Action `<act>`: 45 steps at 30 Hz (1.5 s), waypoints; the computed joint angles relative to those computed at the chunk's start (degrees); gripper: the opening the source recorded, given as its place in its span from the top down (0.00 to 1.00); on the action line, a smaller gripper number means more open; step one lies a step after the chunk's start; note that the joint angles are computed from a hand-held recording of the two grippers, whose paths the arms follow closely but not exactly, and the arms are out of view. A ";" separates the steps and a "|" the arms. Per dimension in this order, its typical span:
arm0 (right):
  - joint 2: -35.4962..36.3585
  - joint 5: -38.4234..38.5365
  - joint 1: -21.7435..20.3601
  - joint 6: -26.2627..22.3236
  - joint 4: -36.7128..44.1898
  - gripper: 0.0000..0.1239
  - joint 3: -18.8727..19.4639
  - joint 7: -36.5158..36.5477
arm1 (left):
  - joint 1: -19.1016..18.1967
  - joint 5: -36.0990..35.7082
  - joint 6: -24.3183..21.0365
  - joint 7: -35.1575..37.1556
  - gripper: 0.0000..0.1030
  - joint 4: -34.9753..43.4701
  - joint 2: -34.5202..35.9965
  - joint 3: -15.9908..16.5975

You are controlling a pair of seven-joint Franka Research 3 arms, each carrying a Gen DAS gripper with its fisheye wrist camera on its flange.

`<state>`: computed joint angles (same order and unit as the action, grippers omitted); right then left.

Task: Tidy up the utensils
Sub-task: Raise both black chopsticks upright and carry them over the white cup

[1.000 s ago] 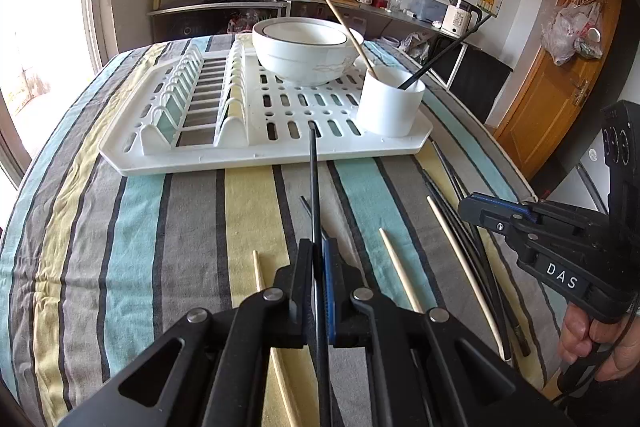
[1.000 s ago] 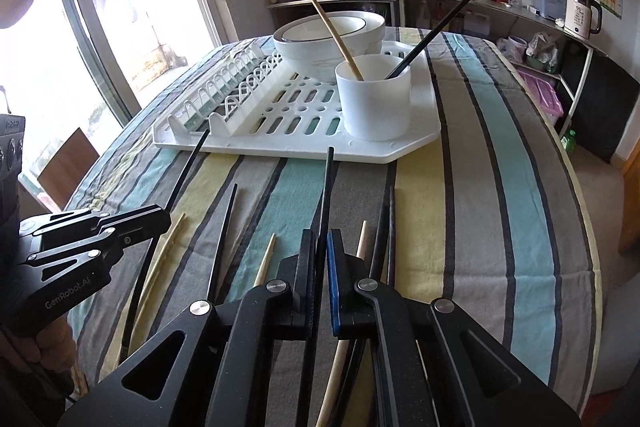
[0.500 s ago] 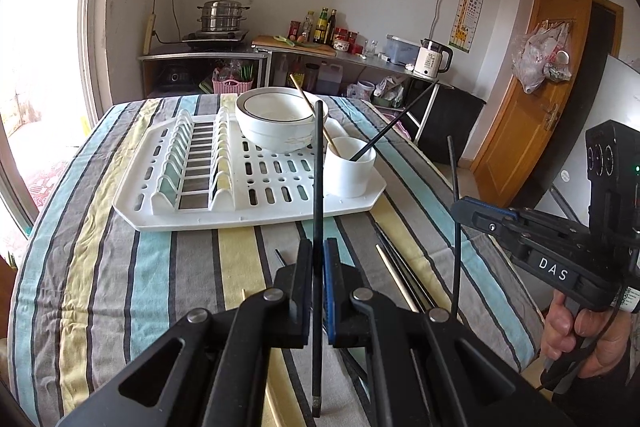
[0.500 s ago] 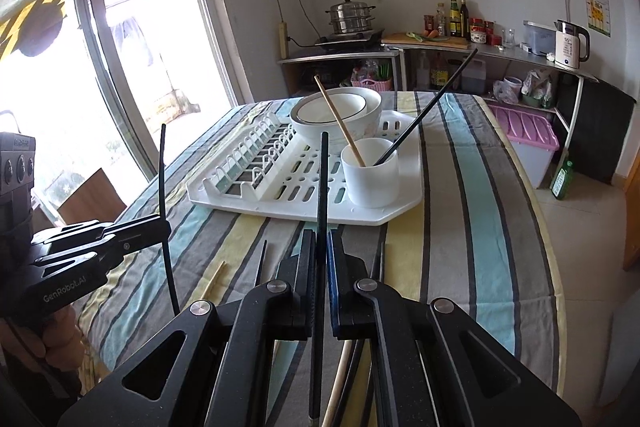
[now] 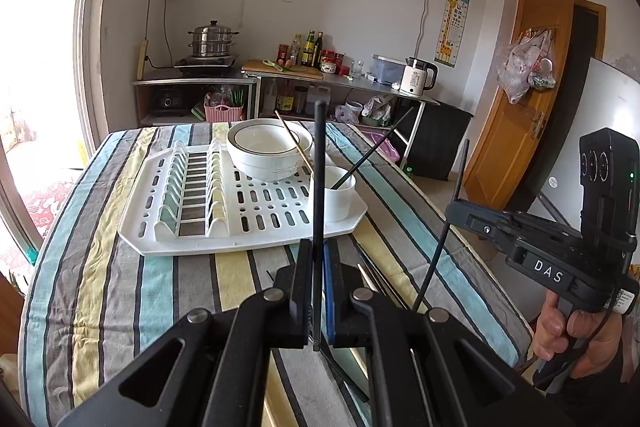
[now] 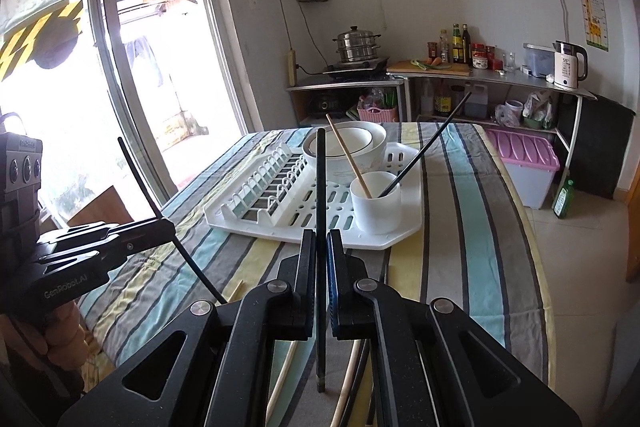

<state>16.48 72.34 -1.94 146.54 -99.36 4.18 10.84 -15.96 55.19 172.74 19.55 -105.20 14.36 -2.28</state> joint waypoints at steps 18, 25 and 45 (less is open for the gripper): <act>4.69 -2.47 -1.05 2.37 9.99 0.96 1.23 3.15 | 1.89 -16.78 -3.42 20.82 0.95 13.11 7.99 -3.11; 8.49 -5.12 -1.97 2.79 17.15 0.96 2.80 6.98 | 1.88 -24.64 -5.96 29.99 0.95 23.00 13.50 -4.13; 21.60 -18.21 -2.64 2.98 36.88 0.96 7.12 20.65 | -0.01 -39.04 -19.79 45.56 0.95 63.81 37.46 -4.41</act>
